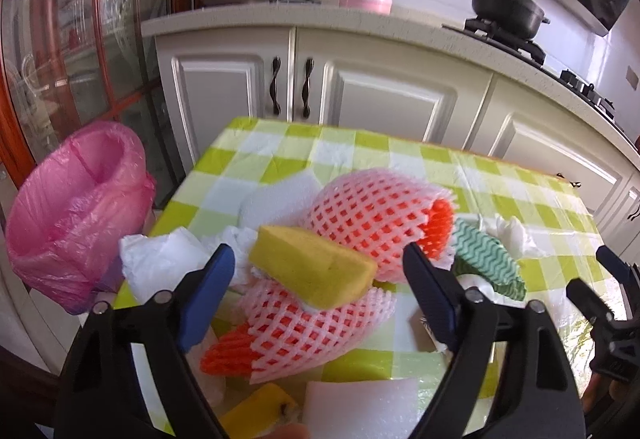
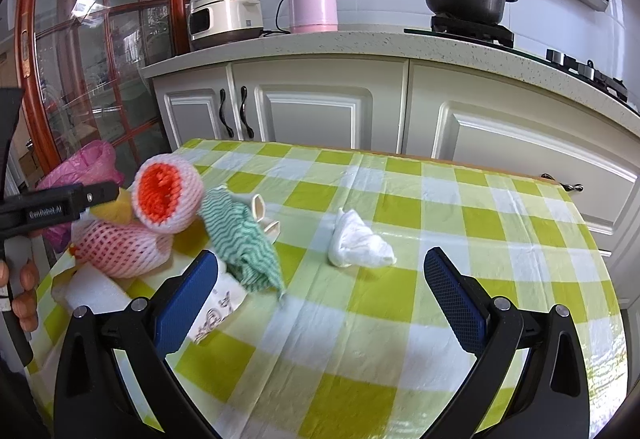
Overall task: Collect trash
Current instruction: 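Grasp the yellow sponge with the left tool while the right tool grasps the white tissue, then carry the sponge and tissue to the pink bin and open both tools over it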
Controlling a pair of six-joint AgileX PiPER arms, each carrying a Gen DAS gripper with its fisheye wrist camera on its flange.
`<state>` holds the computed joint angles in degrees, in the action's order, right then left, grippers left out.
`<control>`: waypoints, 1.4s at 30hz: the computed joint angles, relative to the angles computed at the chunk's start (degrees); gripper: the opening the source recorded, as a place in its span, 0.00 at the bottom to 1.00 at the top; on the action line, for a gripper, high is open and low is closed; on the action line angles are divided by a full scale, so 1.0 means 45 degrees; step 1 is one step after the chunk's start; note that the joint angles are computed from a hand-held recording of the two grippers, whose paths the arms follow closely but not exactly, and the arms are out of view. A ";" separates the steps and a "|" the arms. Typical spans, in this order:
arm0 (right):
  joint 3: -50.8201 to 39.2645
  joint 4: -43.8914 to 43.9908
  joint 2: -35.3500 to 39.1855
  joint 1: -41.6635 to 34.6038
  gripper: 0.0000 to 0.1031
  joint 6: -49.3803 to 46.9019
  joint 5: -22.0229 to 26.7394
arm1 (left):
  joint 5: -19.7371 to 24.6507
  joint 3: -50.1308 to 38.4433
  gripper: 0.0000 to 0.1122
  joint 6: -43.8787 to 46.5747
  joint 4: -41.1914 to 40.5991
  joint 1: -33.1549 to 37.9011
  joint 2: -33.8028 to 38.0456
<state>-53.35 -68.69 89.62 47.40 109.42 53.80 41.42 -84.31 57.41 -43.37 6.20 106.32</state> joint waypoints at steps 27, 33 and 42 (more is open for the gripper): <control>-0.1887 0.3480 0.2400 -0.4529 0.40 -0.5477 -0.3838 | 0.0638 0.0734 0.43 0.1620 -0.0838 0.0566 -0.1041; -0.1825 0.3190 0.2410 -0.4292 0.22 -0.5346 -0.3799 | 0.0879 0.0883 0.43 0.1860 -0.1079 0.0808 -0.1230; -0.1309 0.2260 0.1087 -0.3273 0.21 -0.3854 -0.2906 | 0.1365 0.1034 0.43 0.2662 -0.1957 0.1454 -0.1569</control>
